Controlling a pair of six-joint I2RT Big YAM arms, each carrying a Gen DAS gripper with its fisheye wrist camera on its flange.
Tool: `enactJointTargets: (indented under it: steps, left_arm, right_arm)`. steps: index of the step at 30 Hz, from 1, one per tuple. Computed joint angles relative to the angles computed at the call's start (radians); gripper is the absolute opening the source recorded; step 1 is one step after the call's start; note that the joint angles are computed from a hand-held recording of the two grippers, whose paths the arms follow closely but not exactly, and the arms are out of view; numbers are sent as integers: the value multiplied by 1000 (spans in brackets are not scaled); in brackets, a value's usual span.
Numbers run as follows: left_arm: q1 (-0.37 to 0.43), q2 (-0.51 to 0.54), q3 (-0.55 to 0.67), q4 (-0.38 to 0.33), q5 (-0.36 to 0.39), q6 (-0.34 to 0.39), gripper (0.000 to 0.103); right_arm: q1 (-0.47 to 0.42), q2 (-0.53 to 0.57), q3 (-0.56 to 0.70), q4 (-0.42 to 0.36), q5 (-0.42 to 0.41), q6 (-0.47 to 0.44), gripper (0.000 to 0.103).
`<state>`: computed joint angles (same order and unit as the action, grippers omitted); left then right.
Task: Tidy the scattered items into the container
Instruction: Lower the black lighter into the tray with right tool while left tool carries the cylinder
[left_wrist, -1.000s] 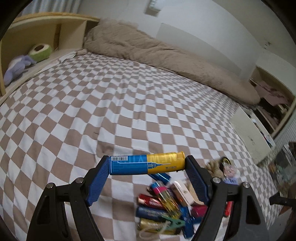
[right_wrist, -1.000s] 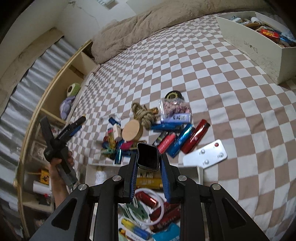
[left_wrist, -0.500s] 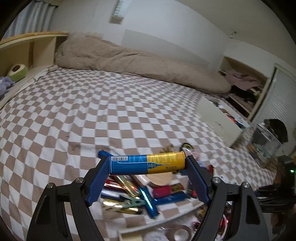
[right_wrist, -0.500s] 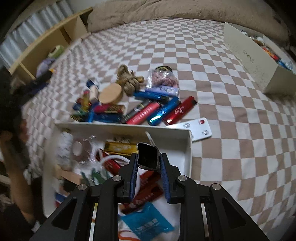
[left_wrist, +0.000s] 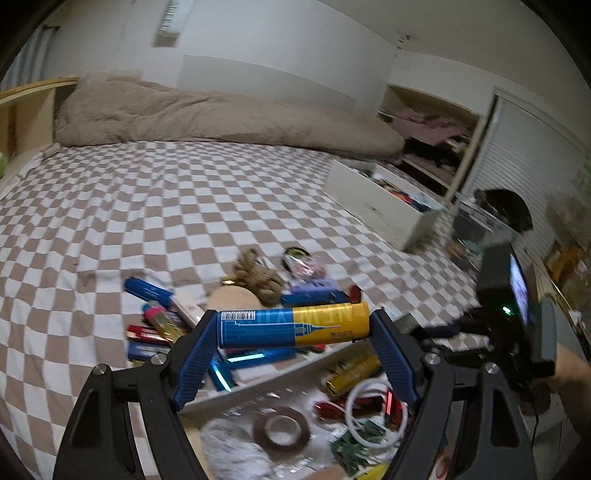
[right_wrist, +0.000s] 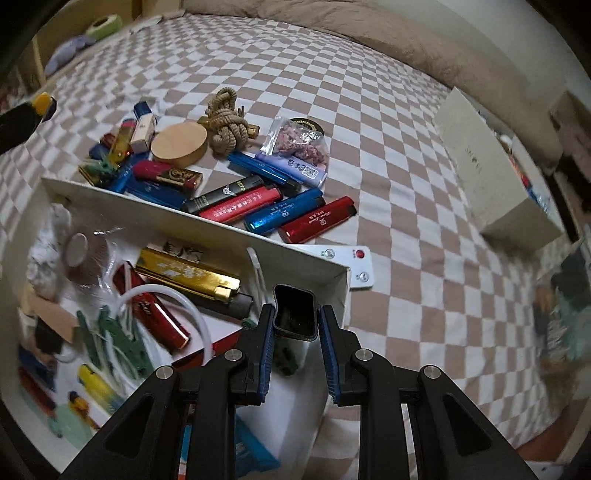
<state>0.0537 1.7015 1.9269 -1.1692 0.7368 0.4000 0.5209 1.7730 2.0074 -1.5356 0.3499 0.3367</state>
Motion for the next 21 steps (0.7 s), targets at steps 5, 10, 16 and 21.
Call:
enactJointTargets:
  steps: [5,10,16,21]
  left_arm:
    - [-14,-10,-31,-43,4,36,82]
    - [-16,-26,-68,-54,-4,52,82]
    - [-8,-49,-116,-72,2,46,82]
    - [3,-76,-171,-96,10,34,82]
  right_arm:
    - [0,13,2,-8,23,-15,25]
    - [10,27,3,-12,44,-50,25]
    - [4,19,-10,8,5,-50,25]
    - [0,-24,-64,59,-46,-14,25]
